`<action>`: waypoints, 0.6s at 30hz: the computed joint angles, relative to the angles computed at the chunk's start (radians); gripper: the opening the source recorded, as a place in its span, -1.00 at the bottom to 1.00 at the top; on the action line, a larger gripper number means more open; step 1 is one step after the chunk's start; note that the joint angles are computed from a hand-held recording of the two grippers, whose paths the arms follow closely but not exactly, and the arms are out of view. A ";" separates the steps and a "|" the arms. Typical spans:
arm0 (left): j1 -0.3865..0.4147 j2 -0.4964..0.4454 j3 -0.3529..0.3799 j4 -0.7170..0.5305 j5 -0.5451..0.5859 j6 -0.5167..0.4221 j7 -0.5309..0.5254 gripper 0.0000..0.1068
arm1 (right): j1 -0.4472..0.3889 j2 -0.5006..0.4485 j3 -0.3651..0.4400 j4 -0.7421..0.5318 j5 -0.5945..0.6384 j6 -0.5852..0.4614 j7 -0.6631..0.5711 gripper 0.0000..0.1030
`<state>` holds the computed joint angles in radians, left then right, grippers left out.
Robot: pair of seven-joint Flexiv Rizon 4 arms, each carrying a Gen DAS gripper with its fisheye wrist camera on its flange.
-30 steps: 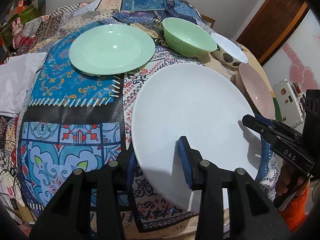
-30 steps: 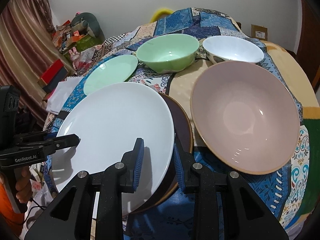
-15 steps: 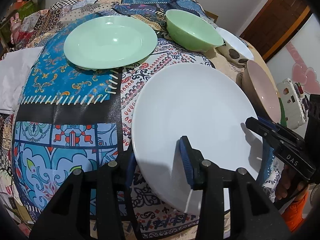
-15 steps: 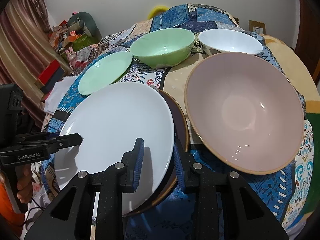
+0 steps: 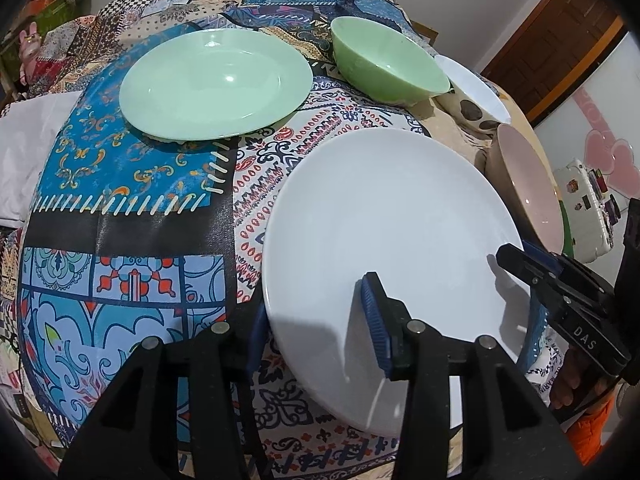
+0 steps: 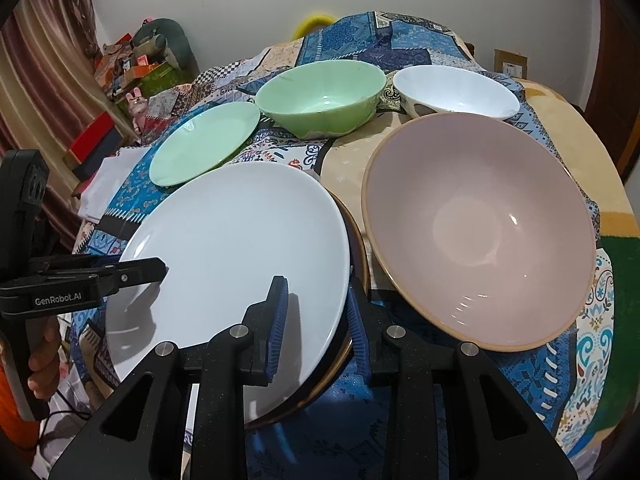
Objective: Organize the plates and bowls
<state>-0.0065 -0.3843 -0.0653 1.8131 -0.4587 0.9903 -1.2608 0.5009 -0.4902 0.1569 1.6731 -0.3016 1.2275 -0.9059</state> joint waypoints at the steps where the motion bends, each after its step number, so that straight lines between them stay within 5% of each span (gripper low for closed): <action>1: -0.003 0.000 0.002 -0.001 0.007 0.002 -0.002 -0.17 | 0.001 0.001 -0.001 0.001 -0.001 -0.001 0.000 -0.46; 18: -0.026 0.040 0.023 0.021 0.104 0.088 -0.003 -0.16 | 0.019 0.033 -0.037 0.041 -0.074 0.021 0.051 -0.42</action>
